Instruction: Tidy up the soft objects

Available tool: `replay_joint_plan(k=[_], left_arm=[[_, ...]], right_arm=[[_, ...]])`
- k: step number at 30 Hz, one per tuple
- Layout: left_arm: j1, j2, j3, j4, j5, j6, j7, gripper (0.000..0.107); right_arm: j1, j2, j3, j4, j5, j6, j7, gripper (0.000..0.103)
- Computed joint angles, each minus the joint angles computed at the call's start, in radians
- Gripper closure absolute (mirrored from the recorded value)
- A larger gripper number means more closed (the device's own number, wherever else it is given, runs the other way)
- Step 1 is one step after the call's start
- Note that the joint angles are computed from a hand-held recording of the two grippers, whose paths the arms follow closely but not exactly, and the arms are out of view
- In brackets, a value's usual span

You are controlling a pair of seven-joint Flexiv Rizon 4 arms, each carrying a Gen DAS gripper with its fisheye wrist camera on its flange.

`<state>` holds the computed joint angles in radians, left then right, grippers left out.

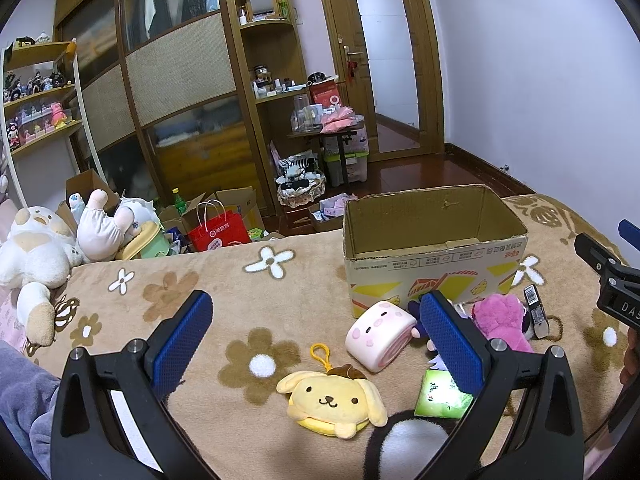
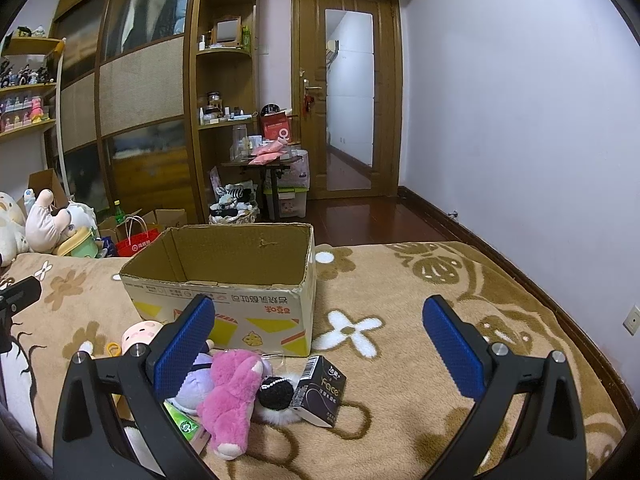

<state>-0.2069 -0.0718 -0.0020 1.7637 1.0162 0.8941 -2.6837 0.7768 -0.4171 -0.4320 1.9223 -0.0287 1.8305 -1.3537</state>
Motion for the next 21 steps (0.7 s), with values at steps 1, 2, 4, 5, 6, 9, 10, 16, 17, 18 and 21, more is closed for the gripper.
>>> replay_joint_plan(k=[1, 2, 4, 5, 6, 9, 10, 16, 17, 18, 21], left_arm=[[0.000, 0.000, 0.000, 0.000, 0.000, -0.001, 0.000, 0.004], [0.000, 0.000, -0.001, -0.001, 0.001, -0.003, 0.000, 0.004], [0.000, 0.000, -0.001, 0.000, 0.000, -0.002, 0.000, 0.004], [0.000, 0.001, -0.001, 0.000, 0.002, -0.004, -0.001, 0.004], [0.000, 0.001, -0.001, 0.000, 0.003, -0.003, -0.002, 0.004], [0.000, 0.002, -0.002, 0.001, 0.004, -0.005, -0.002, 0.004], [0.001, 0.002, -0.002, 0.002, 0.000, -0.004, 0.001, 0.004], [0.002, 0.002, -0.003, 0.001, 0.000, -0.005, 0.001, 0.004], [0.002, 0.002, -0.003, 0.002, -0.002, -0.007, 0.003, 0.004], [0.002, 0.002, -0.003, 0.002, -0.006, -0.008, 0.006, 0.004], [0.007, 0.002, 0.000, 0.007, -0.024, -0.019, 0.023, 0.004]], right_arm=[[0.000, 0.000, 0.000, 0.000, 0.000, 0.000, 0.000, 0.000], [0.000, 0.000, 0.000, 0.000, 0.000, 0.000, 0.000, 0.000], [0.001, -0.001, -0.001, -0.001, 0.000, -0.001, 0.001, 0.000], [0.003, -0.002, -0.003, -0.001, 0.001, -0.001, 0.001, 0.000], [0.004, -0.002, -0.005, -0.001, 0.001, 0.000, 0.001, 0.000], [0.012, -0.002, -0.014, 0.000, 0.007, 0.004, 0.000, 0.000], [0.013, -0.002, -0.014, 0.000, 0.008, 0.004, 0.000, 0.000], [0.010, -0.002, -0.011, -0.001, 0.010, 0.004, -0.003, 0.000], [0.011, -0.002, -0.011, -0.001, 0.011, 0.003, -0.003, 0.000], [0.010, -0.002, -0.011, -0.002, 0.011, 0.000, -0.002, 0.000], [0.000, 0.000, -0.001, -0.003, 0.003, -0.005, 0.002, 0.000]])
